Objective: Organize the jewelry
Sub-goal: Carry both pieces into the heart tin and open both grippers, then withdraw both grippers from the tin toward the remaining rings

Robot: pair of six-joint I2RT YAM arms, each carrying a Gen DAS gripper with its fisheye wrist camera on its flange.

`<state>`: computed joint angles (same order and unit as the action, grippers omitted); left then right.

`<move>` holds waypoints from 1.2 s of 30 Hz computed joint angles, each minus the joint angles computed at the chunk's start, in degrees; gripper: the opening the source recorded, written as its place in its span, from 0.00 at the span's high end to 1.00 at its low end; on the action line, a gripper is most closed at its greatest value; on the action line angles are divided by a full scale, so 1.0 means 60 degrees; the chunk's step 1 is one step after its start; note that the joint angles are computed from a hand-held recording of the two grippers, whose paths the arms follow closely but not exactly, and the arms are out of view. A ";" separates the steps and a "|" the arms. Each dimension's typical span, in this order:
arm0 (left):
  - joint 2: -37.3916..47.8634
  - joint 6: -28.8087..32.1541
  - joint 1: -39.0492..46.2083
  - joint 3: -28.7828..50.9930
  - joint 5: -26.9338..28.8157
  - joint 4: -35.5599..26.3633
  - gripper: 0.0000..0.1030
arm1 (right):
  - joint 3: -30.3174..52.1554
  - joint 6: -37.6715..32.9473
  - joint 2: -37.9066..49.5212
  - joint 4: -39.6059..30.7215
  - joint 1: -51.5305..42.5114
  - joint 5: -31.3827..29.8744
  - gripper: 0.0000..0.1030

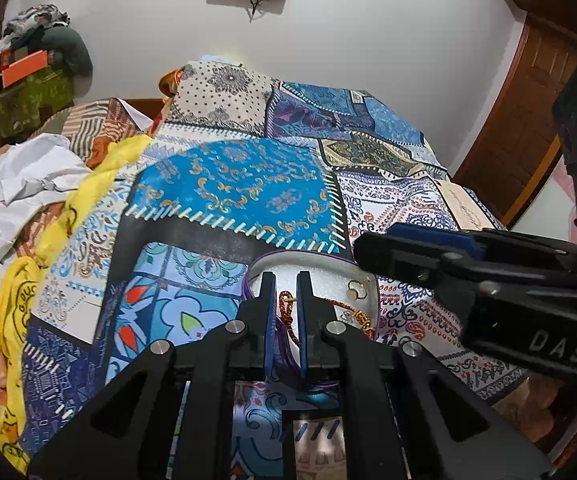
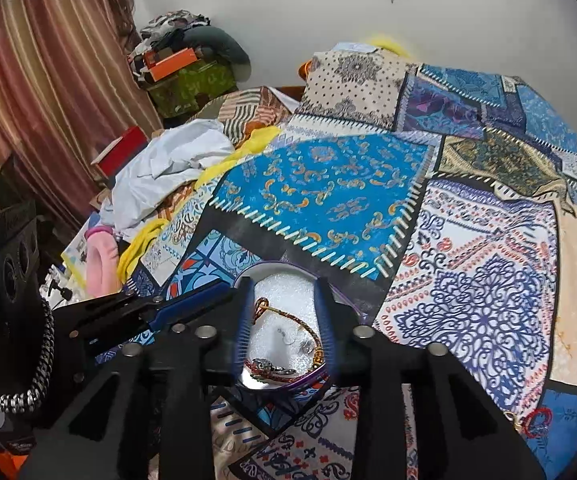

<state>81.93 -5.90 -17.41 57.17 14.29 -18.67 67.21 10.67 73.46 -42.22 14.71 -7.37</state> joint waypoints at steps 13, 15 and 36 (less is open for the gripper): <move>-0.1012 -0.0031 -0.0502 0.0365 -0.0626 -0.0780 0.87 | 0.0088 -0.0219 -0.1334 -0.0648 -0.0679 0.0624 0.72; -0.1137 -0.0043 -0.0694 0.0458 -0.0782 -0.0889 0.83 | 0.0059 -0.0291 -0.1589 -0.0781 -0.0839 0.0679 0.72; -0.0084 -0.0769 -0.3766 0.1914 -0.2722 -0.1432 0.57 | -0.0358 -0.2725 -0.3404 -0.2059 -0.5708 -0.1393 0.70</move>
